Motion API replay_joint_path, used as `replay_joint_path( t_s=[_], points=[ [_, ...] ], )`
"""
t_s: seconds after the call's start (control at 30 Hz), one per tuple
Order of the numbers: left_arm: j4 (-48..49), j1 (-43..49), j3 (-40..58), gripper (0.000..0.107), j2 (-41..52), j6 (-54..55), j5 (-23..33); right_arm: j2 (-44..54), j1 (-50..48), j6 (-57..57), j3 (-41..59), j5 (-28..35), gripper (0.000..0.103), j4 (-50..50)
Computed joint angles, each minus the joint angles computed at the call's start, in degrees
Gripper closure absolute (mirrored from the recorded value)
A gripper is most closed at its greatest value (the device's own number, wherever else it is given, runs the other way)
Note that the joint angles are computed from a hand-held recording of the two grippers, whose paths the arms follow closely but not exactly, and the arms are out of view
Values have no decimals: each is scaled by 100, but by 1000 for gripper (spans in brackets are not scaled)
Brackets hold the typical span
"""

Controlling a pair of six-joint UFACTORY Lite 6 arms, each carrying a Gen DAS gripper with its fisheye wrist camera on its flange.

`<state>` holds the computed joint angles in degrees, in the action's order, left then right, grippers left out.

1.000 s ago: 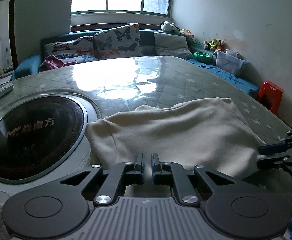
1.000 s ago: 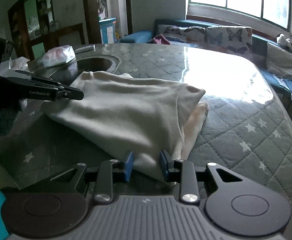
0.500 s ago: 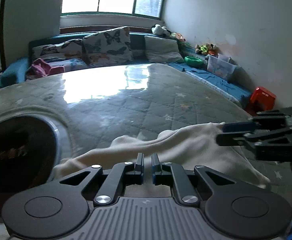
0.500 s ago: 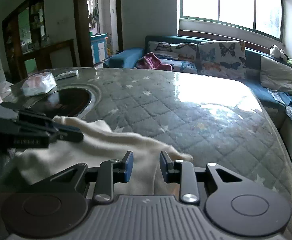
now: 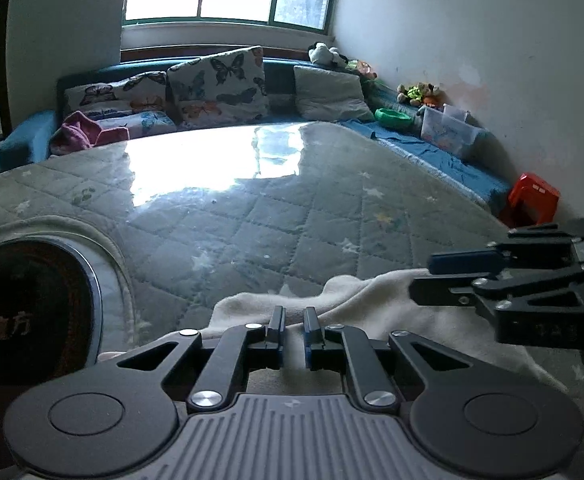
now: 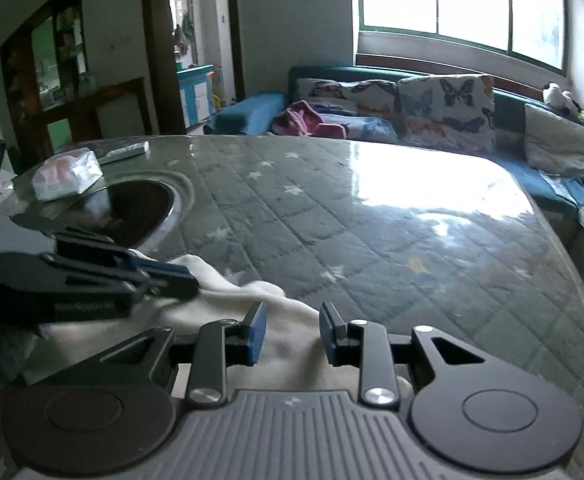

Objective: Fold clothes

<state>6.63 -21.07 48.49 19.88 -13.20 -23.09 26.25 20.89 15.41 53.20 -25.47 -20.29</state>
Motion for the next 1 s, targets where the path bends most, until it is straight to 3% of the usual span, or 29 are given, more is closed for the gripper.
replay_joint_path(
  t_s=[0.17,0.37,0.63,1.0],
  points=[
    [150,68,133,96,79,-230,75,565,198,-462,559,274,75,498],
    [18,107,-295,95,-350,-133,-66,99,336,-816,118,76,75,813],
    [-270,163,-600,95,-566,160,-46,261,962,-2026,153,26,74,1768],
    [-636,236,-1646,91,-1632,301,-207,-832,1623,-1809,-1239,-252,74,1623]
  ],
)
